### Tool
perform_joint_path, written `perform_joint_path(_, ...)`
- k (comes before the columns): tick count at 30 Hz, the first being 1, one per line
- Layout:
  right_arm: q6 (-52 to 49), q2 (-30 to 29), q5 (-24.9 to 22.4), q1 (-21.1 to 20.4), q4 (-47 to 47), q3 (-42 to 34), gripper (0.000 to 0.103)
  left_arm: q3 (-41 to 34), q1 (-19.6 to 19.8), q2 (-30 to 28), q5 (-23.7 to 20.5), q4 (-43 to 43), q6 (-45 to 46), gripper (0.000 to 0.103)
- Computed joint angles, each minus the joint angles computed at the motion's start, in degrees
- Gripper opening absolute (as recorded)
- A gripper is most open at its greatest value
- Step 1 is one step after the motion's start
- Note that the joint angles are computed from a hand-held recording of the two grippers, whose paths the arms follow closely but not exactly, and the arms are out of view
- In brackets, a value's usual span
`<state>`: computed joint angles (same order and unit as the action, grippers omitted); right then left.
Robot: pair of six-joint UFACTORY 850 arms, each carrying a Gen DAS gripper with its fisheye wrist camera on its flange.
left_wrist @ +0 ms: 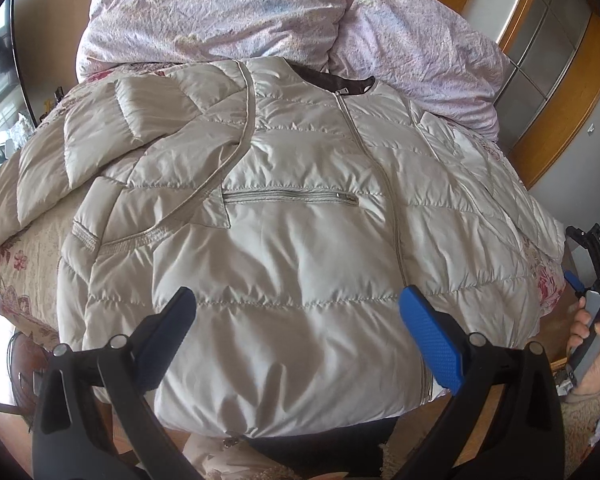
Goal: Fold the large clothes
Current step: 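Reach the right tool to the sleeve cuff on the bedspread and grasp it, then lift the sleeve with the right tool, lay it across the jacket front, release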
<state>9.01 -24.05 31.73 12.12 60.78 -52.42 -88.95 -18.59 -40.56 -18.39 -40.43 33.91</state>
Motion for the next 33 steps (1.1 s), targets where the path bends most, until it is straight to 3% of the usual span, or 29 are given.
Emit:
perform_joint_path(3, 9.1, 0.0, -2.1, -4.8, -2.9, 1.3, 0.08, -2.4, 0.6, -2.1, -3.1, -4.7, 4.7, 0.101)
perform_joint_path(6, 22.5, -0.5, -3.2, -9.2, -11.3, 2.5, 0.069, -5.2, 1.2, -4.3, -6.7, -7.9, 7.5, 0.101)
perform_joint_path(9, 35.0, -1.8, -3.7, -13.1, -20.1, 2.9, 0.062, -7.5, 1.7, -6.2, -9.1, -10.1, 8.6, 0.101)
perform_joint_path(12, 39.5, -3.5, -4.1, -15.1, -22.8, 2.1, 0.056, -9.4, 2.3, -7.7, -10.7, -12.1, 9.1, 0.101)
perform_joint_path(16, 45.2, -4.8, 1.3, -16.3, -26.9, 2.4, 0.046, -9.6, 3.1, -8.5, -10.7, -19.0, 14.0, 0.101)
perform_joint_path(18, 44.2, -5.5, 2.1, -16.2, -25.0, 2.0, 0.025, -9.7, 3.7, -8.8, -11.3, -23.0, 16.6, 0.101)
perform_joint_path(21, 40.6, -6.2, 3.9, -16.3, -21.8, 1.0, 0.015, -9.5, 4.4, -9.0, -11.3, -26.7, 18.7, 0.101)
perform_joint_path(28, 7.2, -3.0, 8.2, -11.9, -1.6, -3.5, 0.01, -6.2, 5.4, -7.4, -6.5, -38.6, 30.9, 0.101)
perform_joint_path(33, -10.8, -2.7, 10.7, -6.9, 0.8, -10.9, 0.01, -4.1, 6.3, -6.4, -3.0, -49.6, 41.0, 0.101)
